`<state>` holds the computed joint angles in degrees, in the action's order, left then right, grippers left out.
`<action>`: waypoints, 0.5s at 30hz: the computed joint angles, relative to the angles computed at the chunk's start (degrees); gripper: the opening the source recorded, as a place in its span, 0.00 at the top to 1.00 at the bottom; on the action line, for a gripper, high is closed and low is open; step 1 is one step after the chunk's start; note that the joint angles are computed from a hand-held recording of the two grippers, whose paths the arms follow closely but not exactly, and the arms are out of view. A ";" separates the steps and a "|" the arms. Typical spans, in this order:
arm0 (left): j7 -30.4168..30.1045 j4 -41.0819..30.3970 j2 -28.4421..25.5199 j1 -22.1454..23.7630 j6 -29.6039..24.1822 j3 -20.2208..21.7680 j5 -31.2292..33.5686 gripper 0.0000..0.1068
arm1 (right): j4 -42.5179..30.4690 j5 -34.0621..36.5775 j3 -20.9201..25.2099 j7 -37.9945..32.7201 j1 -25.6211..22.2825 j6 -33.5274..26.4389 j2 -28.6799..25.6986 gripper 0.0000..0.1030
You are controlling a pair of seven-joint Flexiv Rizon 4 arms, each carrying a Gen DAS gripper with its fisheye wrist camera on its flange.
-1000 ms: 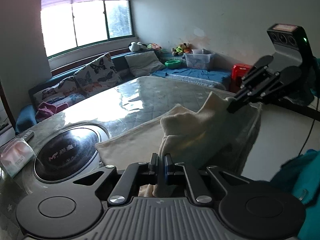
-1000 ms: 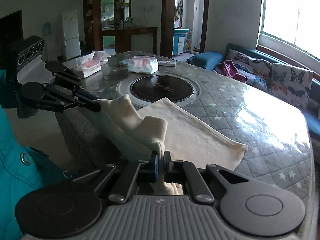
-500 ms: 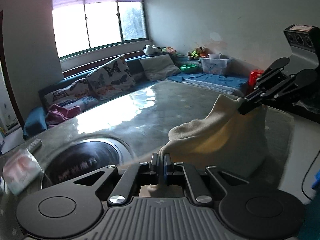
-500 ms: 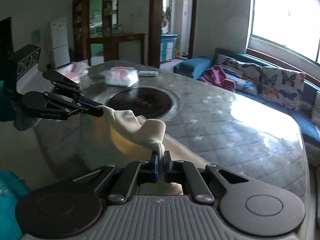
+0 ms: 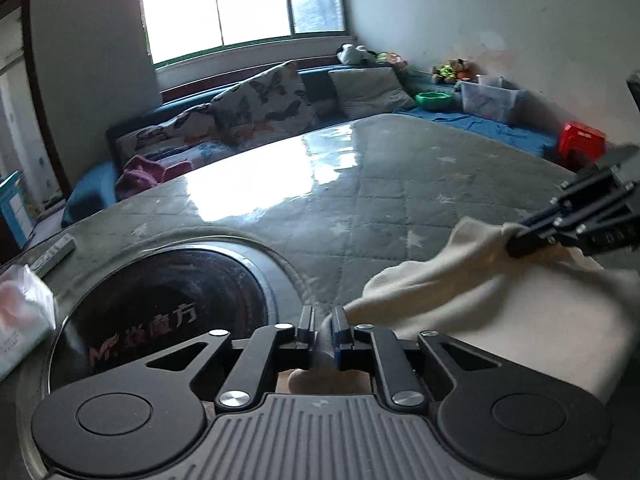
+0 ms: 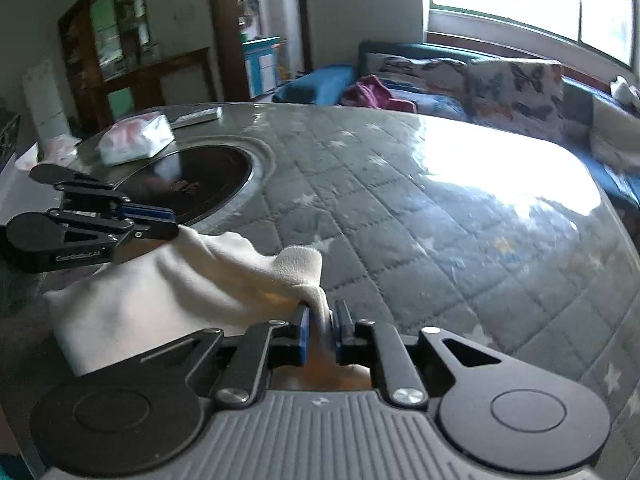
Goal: Fold clothes
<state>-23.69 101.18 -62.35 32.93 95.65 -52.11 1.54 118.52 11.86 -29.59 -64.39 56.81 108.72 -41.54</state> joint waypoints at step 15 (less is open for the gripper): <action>-1.77 2.24 2.34 -0.66 -6.35 -1.72 -5.13 0.88 | -4.68 0.14 1.52 -0.35 -0.42 -0.76 -1.63 0.85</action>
